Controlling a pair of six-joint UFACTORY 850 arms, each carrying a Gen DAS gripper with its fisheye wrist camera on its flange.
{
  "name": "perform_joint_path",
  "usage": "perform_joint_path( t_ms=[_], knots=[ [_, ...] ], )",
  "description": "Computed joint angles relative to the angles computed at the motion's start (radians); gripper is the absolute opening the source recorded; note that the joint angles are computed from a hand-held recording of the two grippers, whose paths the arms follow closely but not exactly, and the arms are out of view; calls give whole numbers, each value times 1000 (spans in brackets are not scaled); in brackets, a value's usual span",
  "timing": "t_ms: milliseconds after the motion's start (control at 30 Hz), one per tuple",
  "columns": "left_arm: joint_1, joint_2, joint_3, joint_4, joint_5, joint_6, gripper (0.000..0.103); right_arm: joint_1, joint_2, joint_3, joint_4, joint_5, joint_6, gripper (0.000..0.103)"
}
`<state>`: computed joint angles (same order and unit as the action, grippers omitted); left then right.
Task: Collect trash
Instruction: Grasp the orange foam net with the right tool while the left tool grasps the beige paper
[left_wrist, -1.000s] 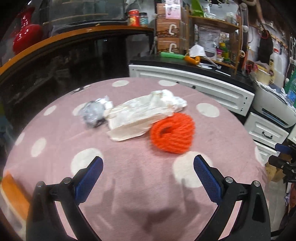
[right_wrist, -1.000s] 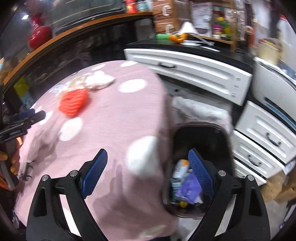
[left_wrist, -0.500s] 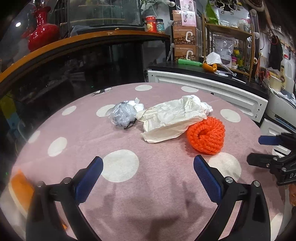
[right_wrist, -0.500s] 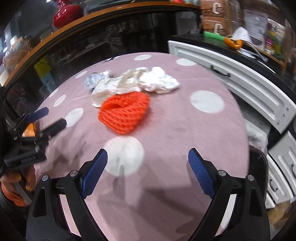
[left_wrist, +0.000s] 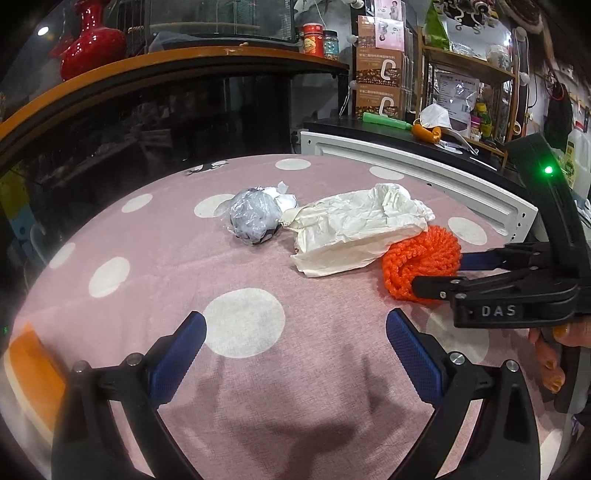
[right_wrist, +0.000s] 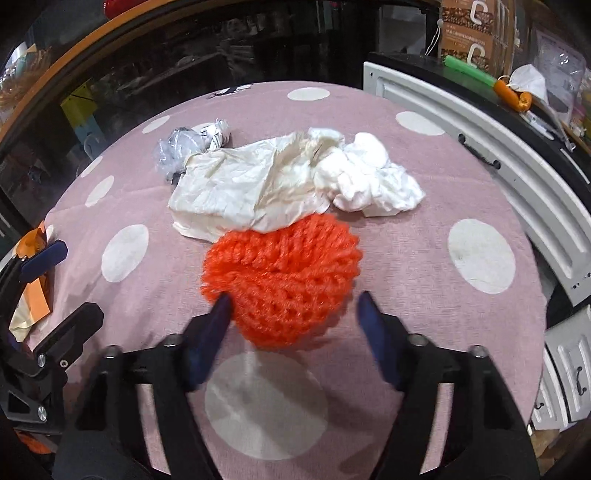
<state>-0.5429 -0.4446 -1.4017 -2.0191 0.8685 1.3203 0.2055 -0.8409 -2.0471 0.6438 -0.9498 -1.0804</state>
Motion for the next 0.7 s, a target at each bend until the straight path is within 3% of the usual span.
perform_joint_path(
  t_ms=[100,200,467,700],
  knots=[
    [2,-1,1,-5,-9,2,97,-6,1,6,24,-24,-22,27],
    [5,-4,-1,-12,-17,12,96,-11,31,57,41,-7,-71,18],
    [3,-20,-25,-27,-10,71,96,-73,75,129,118,-37,-139,16],
    [-7,-86,-132,-55,48,263,96,-138,97,154,160,-58,-180,16]
  ],
)
